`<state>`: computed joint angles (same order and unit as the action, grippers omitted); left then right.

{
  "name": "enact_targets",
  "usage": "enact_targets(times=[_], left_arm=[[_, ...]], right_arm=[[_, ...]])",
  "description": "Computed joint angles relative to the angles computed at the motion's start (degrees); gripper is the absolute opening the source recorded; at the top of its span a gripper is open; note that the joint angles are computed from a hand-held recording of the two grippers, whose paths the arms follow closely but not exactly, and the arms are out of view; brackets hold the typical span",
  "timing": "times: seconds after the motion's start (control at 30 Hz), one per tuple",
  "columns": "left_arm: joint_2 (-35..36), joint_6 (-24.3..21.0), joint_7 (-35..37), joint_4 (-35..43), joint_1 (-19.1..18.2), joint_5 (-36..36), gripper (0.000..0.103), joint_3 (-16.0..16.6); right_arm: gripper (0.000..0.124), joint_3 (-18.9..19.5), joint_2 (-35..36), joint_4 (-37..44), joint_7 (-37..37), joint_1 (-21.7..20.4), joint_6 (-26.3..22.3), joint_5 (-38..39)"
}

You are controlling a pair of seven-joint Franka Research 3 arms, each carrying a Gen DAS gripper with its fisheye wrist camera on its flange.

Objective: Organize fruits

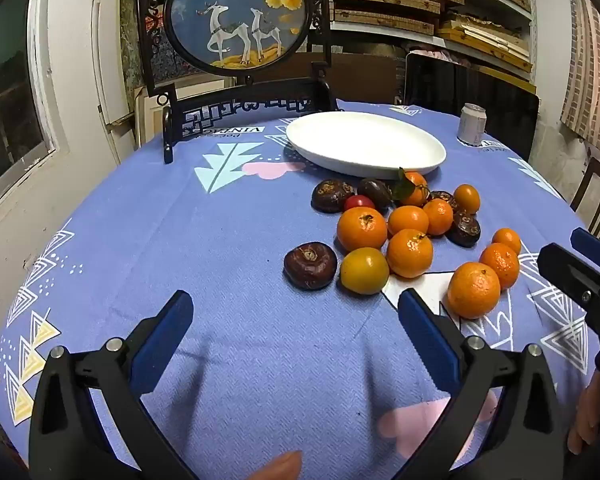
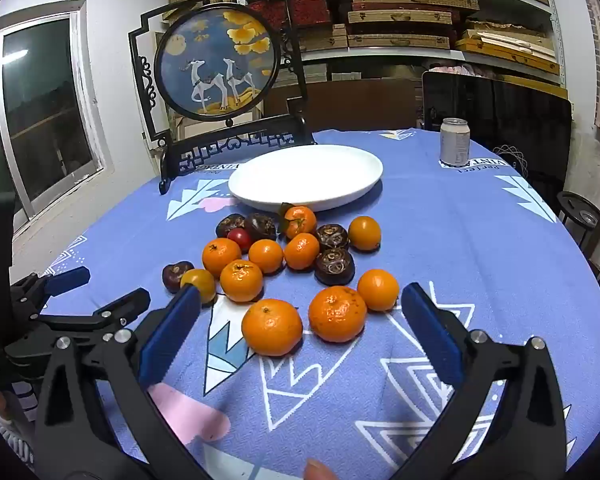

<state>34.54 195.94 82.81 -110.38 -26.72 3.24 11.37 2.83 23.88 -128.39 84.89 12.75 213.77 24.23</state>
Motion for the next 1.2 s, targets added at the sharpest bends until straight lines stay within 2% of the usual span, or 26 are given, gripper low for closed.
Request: enact_targets(times=[0.2,0.6,1.2], left_arm=[[-0.4,0.4,-0.4,-0.6,2.0,0.7,0.102,-2.1],[0.2,-1.2,-1.1,0.4,0.5,1.1,0.102,-0.6],[0.4,-1.4,-2.3,0.6,0.8,2.7,0.102,-0.7]], right_arm=[[0.101,0.0,0.2,0.2,0.3,-0.1,0.0,-0.5],[0.101,-0.2,0.7,0.9,-0.6,0.5,-0.4,0.7],[0.101,0.0,0.6,0.7,0.5,-0.4,-0.7,-0.8]])
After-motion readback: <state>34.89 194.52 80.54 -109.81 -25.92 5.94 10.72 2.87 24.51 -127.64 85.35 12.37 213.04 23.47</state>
